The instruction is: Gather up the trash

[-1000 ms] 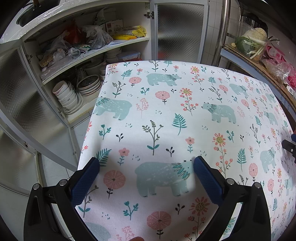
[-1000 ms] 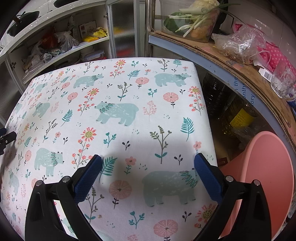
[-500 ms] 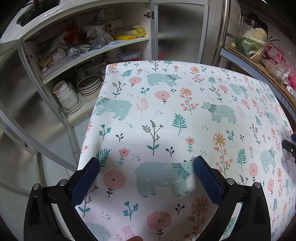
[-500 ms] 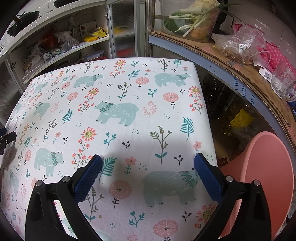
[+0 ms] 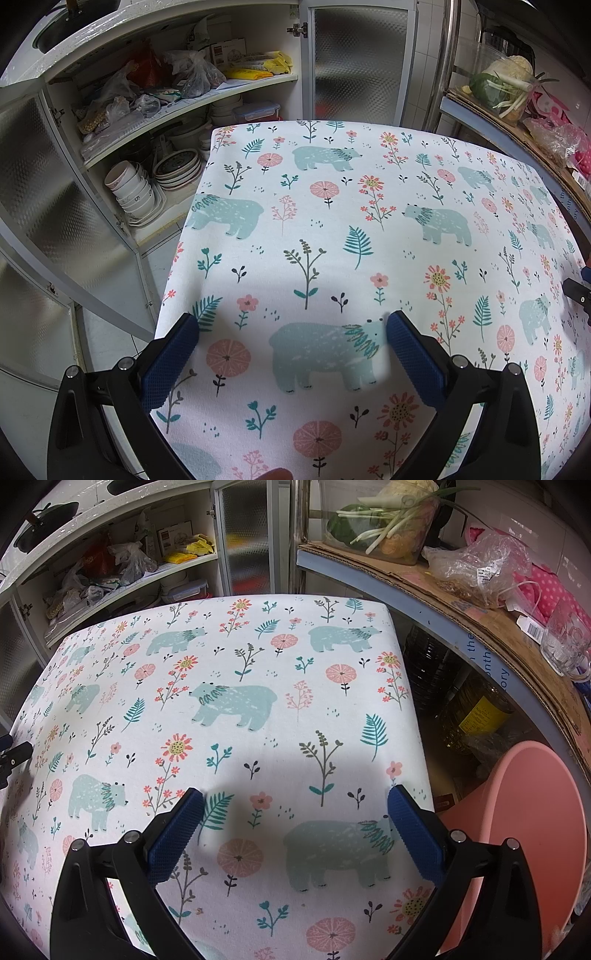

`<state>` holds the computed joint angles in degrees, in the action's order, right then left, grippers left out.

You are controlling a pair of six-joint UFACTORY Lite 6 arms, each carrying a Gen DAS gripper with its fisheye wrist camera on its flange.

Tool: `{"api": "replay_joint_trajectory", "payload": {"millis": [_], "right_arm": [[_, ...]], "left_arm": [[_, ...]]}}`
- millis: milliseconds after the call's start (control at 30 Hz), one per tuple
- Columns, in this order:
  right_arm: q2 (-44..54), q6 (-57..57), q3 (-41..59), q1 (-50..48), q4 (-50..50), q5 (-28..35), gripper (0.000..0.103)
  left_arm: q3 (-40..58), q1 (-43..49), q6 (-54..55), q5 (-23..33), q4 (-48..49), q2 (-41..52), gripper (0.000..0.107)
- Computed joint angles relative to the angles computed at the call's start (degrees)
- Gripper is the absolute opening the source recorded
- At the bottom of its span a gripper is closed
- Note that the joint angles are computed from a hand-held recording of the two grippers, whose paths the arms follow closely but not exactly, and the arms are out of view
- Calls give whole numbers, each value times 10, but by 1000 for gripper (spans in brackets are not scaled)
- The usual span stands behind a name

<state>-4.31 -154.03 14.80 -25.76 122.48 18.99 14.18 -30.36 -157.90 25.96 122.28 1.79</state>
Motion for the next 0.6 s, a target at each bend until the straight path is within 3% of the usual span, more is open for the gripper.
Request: {"api": "replay_joint_trajectory", "payload": {"millis": [600], "right_arm": [[2, -3, 1, 1, 4, 0, 100]], "left_arm": [[3, 1, 6, 0, -4, 1, 100]]}}
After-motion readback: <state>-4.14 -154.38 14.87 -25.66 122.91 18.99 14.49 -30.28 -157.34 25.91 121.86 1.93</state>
